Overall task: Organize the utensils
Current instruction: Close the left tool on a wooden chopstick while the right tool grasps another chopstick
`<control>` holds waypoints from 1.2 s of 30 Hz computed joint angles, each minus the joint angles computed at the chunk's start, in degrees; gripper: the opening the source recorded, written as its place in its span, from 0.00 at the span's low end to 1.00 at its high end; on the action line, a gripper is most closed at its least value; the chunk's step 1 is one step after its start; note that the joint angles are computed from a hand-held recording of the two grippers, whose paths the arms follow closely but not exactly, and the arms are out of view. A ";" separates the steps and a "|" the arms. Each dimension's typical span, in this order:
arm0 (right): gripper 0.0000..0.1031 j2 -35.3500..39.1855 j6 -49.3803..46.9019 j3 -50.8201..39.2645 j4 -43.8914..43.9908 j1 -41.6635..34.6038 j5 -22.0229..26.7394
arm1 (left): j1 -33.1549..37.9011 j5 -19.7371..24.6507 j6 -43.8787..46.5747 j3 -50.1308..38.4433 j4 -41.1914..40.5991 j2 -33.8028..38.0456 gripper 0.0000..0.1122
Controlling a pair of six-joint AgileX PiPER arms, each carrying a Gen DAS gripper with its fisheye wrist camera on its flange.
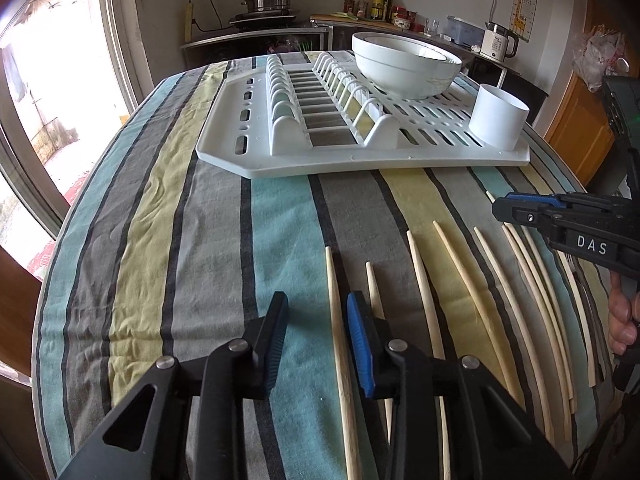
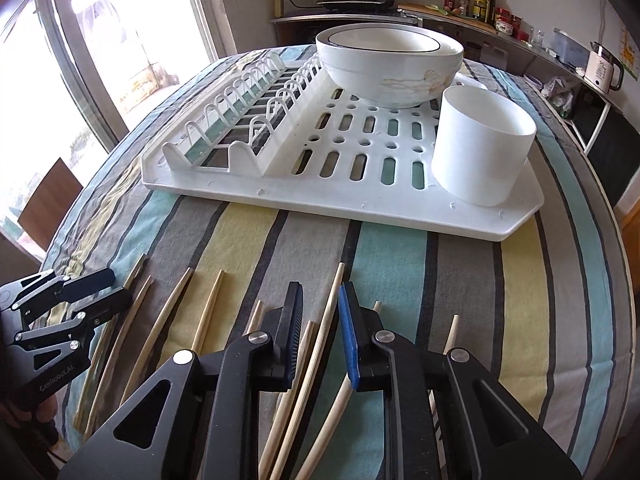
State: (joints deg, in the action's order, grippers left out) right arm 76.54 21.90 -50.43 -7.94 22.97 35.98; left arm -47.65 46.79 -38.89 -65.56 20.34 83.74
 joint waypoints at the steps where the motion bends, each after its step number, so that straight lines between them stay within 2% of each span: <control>1: 0.17 0.74 0.54 -0.60 -0.56 0.25 0.53 | 0.24 0.59 0.77 -0.86 -0.41 0.61 0.28; 4: 0.16 2.48 2.14 -2.18 -2.39 1.02 2.02 | 0.76 2.33 2.93 -3.14 -1.66 2.11 0.27; 8: 0.09 3.34 4.81 -3.14 -5.38 2.10 3.47 | 1.03 4.06 5.82 -5.99 -3.20 4.12 0.24; 13: 0.06 2.94 1.78 -2.66 -1.83 1.11 2.42 | 0.76 4.57 6.68 -7.81 -3.40 5.58 0.08; 15: 0.05 2.31 0.20 -2.45 -0.05 0.63 2.08 | 0.41 4.74 6.50 -8.05 -2.96 5.80 0.05; 23: 0.05 -3.85 -3.51 -1.74 3.99 -0.99 2.51 | 1.13 4.20 6.52 -7.31 -3.43 2.84 0.05; 36: 0.05 -15.90 -2.49 -3.59 2.49 1.54 7.20 | -0.88 8.98 4.32 -10.35 0.38 -6.54 0.05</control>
State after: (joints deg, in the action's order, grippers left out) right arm 60.64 19.41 -54.01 -5.46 24.50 43.18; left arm -48.53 55.78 -34.57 -75.91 20.72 77.20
